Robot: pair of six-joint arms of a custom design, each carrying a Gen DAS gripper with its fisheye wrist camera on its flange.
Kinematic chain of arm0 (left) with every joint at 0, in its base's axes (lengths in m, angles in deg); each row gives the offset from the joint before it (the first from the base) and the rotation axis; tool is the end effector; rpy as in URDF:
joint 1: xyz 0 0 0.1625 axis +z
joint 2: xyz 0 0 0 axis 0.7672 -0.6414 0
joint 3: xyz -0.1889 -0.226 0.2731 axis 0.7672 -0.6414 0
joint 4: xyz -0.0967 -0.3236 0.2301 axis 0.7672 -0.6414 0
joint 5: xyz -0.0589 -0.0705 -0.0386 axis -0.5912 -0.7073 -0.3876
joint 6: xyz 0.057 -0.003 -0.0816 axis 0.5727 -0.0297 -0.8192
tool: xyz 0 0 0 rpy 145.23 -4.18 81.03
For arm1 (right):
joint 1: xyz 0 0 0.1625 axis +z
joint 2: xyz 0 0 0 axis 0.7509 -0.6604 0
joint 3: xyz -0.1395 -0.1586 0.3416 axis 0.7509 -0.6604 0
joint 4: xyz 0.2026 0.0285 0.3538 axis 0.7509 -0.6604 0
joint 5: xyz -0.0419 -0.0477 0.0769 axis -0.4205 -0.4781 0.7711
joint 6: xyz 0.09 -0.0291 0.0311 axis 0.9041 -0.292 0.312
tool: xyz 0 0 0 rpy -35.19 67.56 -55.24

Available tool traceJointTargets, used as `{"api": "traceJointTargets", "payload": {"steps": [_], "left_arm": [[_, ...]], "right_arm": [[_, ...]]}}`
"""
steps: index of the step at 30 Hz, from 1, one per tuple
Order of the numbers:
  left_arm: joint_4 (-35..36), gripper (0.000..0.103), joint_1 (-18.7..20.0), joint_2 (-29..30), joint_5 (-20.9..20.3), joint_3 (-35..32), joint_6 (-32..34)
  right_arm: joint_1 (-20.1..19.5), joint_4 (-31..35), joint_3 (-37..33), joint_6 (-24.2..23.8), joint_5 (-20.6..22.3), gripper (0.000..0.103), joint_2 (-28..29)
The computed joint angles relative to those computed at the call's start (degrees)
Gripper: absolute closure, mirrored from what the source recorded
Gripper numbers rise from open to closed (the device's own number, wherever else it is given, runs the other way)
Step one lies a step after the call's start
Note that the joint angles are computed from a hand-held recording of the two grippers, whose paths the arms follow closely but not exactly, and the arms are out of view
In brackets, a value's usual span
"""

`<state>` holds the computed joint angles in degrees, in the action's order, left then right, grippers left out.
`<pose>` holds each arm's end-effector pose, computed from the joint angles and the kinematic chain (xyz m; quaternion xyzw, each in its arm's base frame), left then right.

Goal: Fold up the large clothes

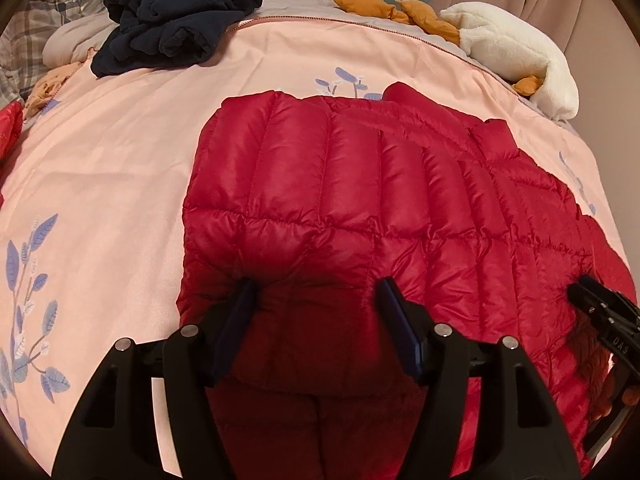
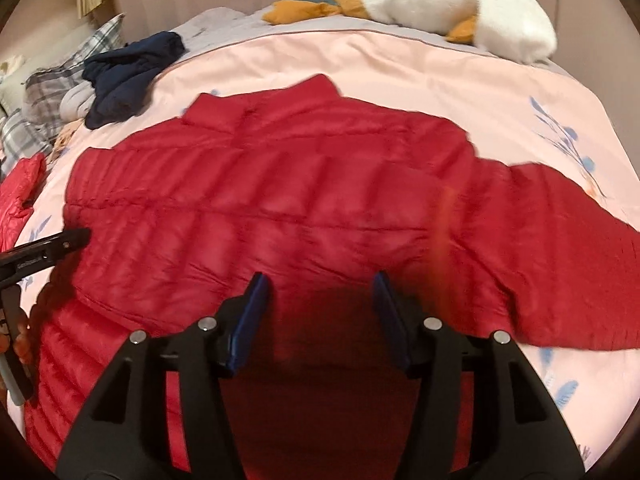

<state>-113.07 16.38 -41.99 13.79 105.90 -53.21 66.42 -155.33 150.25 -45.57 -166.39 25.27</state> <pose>-0.0179 -0.5396 0.3621 0.1199 0.9074 -0.2746 0.2947 0.3259 -0.5536 0.0323 0.1268 -0.8821 0.3037 0.3369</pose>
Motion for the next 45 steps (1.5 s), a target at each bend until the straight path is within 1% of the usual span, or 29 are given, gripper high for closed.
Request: {"api": "traceJointTargets", "payload": {"steps": [2,4,7,8,9,10,11,14,17,20,25,27,29,31,32,33,35,36,37,39,42,43,44,45], "left_arm": [[0.44,0.037,-0.94,-0.19,2.2,0.61,-0.19],[1.18,0.037,-2.18,-0.44,4.71,1.29,-0.43],[1.4,0.037,-4.2,-1.25,7.82,2.7,-0.3],[1.08,0.037,-4.88,-1.73,8.27,3.35,0.07],[0.16,0.037,-5.87,-2.33,8.7,4.32,1.14],[-0.81,0.037,-6.57,-2.66,9.02,5.09,2.19],[-2.11,0.037,-7.47,-2.97,9.37,6.0,3.55],[-4.62,0.037,-9.53,-3.24,9.15,7.91,6.18],[-5.1,0.037,-10.21,-2.14,8.38,8.42,6.75],[-5.85,0.037,-9.89,-0.06,9.29,8.8,7.11],[-6.35,0.035,-8.38,0.9,8.48,8.69,6.74],[-6.4,0.032,-8.34,0.98,8.7,8.6,6.85],[-6.42,0.032,-8.33,1.12,8.68,8.52,6.69],[-6.5,0.03,-8.45,1.1,8.87,8.66,6.46],[-6.47,0.027,-8.5,1.04,8.99,8.71,6.23],[-6.31,0.021,-8.54,0.82,9.1,8.83,5.76],[-5.5,0.015,-8.48,0.34,9.27,8.8,4.17],[-4.6,0.015,-8.44,0.06,9.26,8.65,3.12],[-3.1,0.015,-8.47,-0.36,9.29,8.38,1.64],[-1.43,0.015,-8.71,-0.93,9.79,8.29,-0.22],[2.13,0.015,-8.94,-2.92,8.69,8.09,-3.86],[4.17,0.015,-8.96,-4.24,7.55,8.03,-5.94],[5.7,0.013,-8.94,-5.87,5.83,8.27,-7.86],[6.48,0.008,-8.88,-7.01,4.56,8.48,-8.86]], "right_arm": [[0.12,-0.12,0.81,-0.65,-0.97,0.048,-0.49],[0.58,-0.13,1.07,-0.1,-2.03,0.048,-0.74],[1.51,-2.33,1.66,0.95,-3.05,0.048,-1.19],[1.77,-3.45,1.59,0.37,-3.13,0.048,-1.05],[2.28,-5.48,1.72,-0.94,-3.11,0.044,-0.88],[2.65,-7.2,1.88,-2.28,-2.5,0.041,-0.76],[2.88,-8.31,2.04,-3.3,-1.47,0.04,-0.71],[3.09,-7.64,2.02,-3.87,0.7,0.036,-0.59],[2.89,-5.23,0.73,-4.06,0.4,0.035,0.66],[1.92,-1.11,-0.26,-2.49,-0.51,0.034,1.39],[0.68,-2.0,0.79,-2.18,1.7,0.032,0.82],[0.49,-2.29,1.22,-2.13,2.13,0.032,0.37],[0.44,-2.73,1.73,-1.86,1.95,0.032,-0.08],[0.23,-3.28,3.0,-1.37,2.83,0.033,-1.23],[0.23,-3.66,3.54,-1.33,2.73,0.033,-1.64],[0.35,-3.96,3.88,-1.39,2.5,0.033,-1.85],[0.74,-4.84,4.54,-1.6,0.86,0.032,-2.22],[1.06,-5.86,5.03,-1.6,-1.12,0.029,-2.42],[1.01,-6.58,5.8,-1.32,-1.31,0.024,-3.01],[0.52,-7.76,8.41,0.31,0.09,0.023,-5.33],[0.01,-10.46,13.08,3.04,1.85,0.023,-9.27],[-0.08,-11.48,14.89,4.05,2.46,0.021,-10.69],[-0.37,-13.31,17.57,5.19,3.95,0.019,-12.69],[-0.57,-14.48,19.24,5.97,4.84,0.014,-13.9]]}}
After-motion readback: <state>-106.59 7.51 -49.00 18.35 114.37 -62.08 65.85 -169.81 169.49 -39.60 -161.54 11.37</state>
